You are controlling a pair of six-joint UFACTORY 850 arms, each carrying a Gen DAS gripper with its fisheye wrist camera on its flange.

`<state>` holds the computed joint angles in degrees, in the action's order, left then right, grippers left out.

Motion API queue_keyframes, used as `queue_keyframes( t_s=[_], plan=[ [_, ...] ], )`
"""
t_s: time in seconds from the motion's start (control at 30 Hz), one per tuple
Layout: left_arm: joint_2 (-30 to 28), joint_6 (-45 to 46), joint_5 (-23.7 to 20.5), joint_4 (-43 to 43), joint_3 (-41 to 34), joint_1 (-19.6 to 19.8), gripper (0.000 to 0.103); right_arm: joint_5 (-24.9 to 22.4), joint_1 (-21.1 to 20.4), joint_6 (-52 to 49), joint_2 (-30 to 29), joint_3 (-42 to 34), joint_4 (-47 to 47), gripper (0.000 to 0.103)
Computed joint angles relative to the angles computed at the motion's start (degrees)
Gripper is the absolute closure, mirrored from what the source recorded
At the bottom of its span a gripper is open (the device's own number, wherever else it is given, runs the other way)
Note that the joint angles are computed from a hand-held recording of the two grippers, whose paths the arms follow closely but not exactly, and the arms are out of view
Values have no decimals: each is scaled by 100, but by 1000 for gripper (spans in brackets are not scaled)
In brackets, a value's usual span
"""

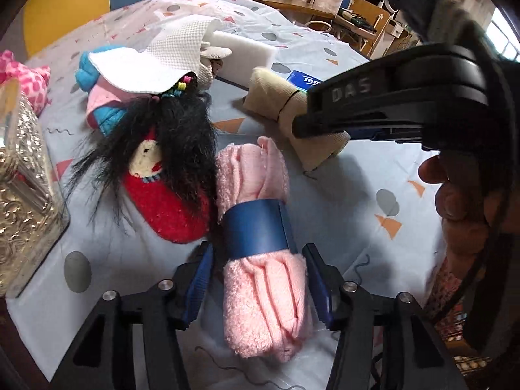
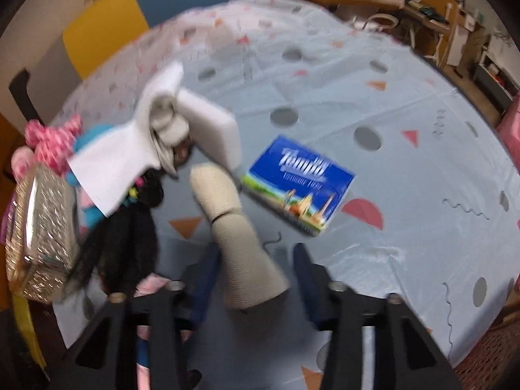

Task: Organize soft objects
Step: 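Lift the pink towel with the left tool while the right tool grasps the beige mesh roll, then carry the pink towel into the gold tray and open the left tool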

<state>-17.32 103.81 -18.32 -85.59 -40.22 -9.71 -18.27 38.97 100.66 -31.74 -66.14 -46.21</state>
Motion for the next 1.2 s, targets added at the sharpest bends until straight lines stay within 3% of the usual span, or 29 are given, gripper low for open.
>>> queue_keyframes(
  t_s=[0.07, 0.2, 0.37, 0.53, 0.73, 0.87, 1.0, 1.2],
  plan=[
    [95, 817, 163, -767, 160, -44, 68, 52, -42, -611, -67, -36, 566, 71],
    [276, 1285, -23, -1086, 410, 116, 71, -27, -36, -1159, -171, -119, 1048, 74],
    [596, 927, -445, -216, 681, 497, 72, -420, 86, -1421, -361, -332, 1110, 74],
    [953, 136, -1174, 865, 606, 841, 71, -446, 162, -1197, -436, -361, 960, 76],
    [869, -640, -1711, 935, -138, 959, 71, -518, 159, -1346, -356, -320, 1036, 76],
    [602, -729, -1168, 475, -775, 983, 71, -514, 146, -1363, -362, -317, 1001, 76],
    [53, -1460, -570, 571, -1625, 1159, 71, -577, 165, -1439, -370, -356, 1021, 76],
    [-266, -1976, 319, 586, -2245, 1785, 71, -632, 181, -1531, -407, -420, 1048, 76]
  ],
)
